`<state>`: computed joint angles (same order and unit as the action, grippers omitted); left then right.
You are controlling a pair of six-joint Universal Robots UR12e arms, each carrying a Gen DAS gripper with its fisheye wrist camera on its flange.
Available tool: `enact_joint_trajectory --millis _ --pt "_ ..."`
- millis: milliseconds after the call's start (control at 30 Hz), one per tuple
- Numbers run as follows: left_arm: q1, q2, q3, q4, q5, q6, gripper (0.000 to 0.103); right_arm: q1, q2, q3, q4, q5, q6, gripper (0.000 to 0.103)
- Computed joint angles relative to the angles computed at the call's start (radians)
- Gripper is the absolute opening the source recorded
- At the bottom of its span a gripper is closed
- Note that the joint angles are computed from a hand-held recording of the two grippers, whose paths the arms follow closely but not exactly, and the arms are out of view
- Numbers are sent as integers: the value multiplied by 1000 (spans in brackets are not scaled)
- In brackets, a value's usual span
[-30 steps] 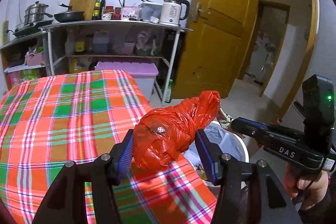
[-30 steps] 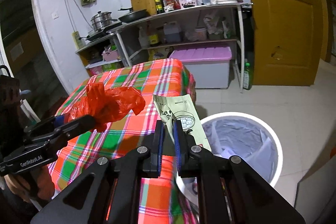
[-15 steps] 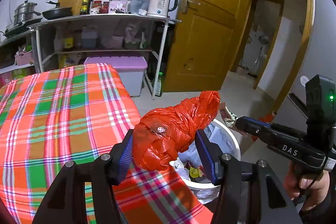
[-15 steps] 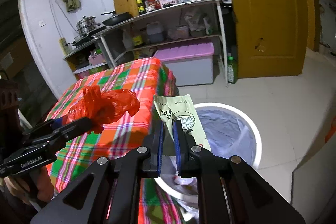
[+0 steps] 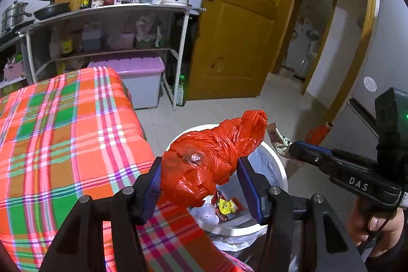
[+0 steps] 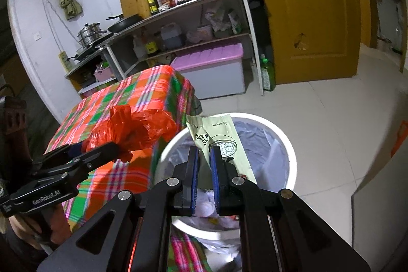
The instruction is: Collect trash
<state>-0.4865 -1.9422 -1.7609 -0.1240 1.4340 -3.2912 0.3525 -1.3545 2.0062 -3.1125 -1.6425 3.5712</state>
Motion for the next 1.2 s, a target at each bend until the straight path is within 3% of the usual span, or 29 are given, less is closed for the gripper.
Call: enact_joint_trajectory --millis 700,867,1200 --pt "-12 -91 101 -145 -39 31 58 -49 31 2 71 62 49 12" --pt "-13 -100 108 -154 -33 20 59 -51 29 6 65 60 46 33" --pt "-10 -73 73 -98 -39 11 59 -32 12 6 50 35 30 33"
